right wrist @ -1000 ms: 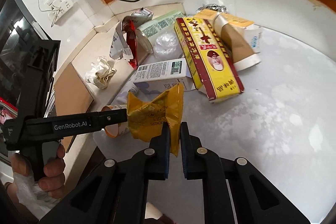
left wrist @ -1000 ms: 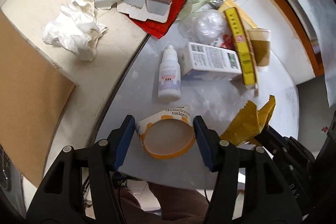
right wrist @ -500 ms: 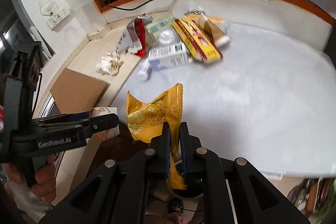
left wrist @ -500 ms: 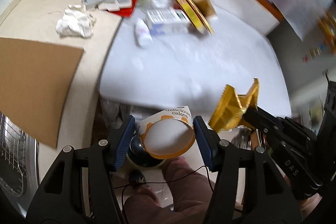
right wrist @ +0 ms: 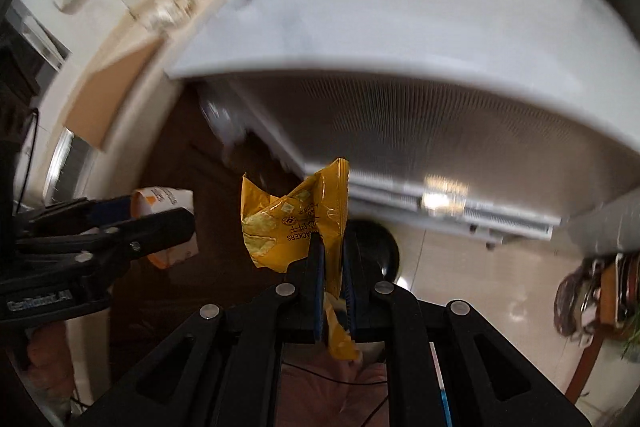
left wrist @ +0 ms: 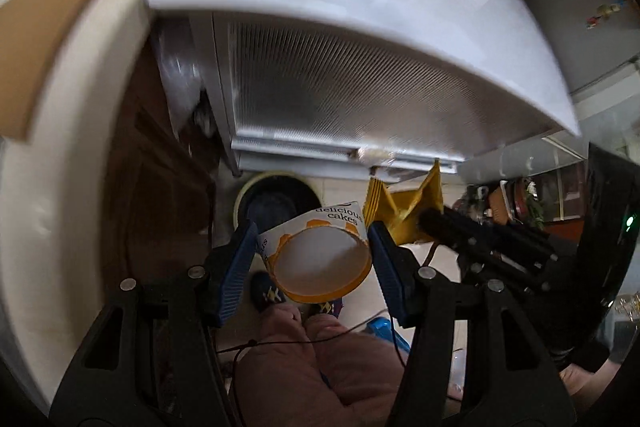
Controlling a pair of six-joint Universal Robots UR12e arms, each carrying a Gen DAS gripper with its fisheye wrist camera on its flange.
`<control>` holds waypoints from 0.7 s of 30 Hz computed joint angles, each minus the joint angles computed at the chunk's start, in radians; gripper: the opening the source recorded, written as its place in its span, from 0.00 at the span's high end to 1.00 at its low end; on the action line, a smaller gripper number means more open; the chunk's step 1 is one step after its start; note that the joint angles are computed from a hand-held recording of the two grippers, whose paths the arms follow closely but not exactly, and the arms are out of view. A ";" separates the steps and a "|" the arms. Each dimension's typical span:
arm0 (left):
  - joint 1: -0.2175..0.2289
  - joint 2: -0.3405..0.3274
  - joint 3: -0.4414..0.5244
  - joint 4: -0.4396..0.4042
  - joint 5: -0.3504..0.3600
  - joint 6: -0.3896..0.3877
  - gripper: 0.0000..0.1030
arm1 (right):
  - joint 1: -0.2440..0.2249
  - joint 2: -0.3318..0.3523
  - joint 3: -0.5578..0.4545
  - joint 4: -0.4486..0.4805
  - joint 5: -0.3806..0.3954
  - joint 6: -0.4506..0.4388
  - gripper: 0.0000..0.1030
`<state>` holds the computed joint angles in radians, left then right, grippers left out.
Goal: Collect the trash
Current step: 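Carry the cake cup and yellow bag down over the floor trash bin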
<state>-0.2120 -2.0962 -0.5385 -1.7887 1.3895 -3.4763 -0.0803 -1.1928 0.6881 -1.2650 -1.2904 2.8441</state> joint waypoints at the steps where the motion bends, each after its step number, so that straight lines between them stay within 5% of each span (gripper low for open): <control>1: -0.007 0.012 -0.046 0.019 0.014 -0.015 0.47 | -0.002 -0.011 0.033 -0.007 -0.004 0.001 0.92; 10: -0.045 0.062 -0.383 0.234 0.100 -0.127 0.47 | -0.030 -0.091 0.394 -0.177 -0.030 0.018 0.92; 21: -0.053 0.015 -0.678 0.436 0.135 -0.190 0.47 | -0.015 -0.062 0.742 -0.487 -0.106 -0.043 0.91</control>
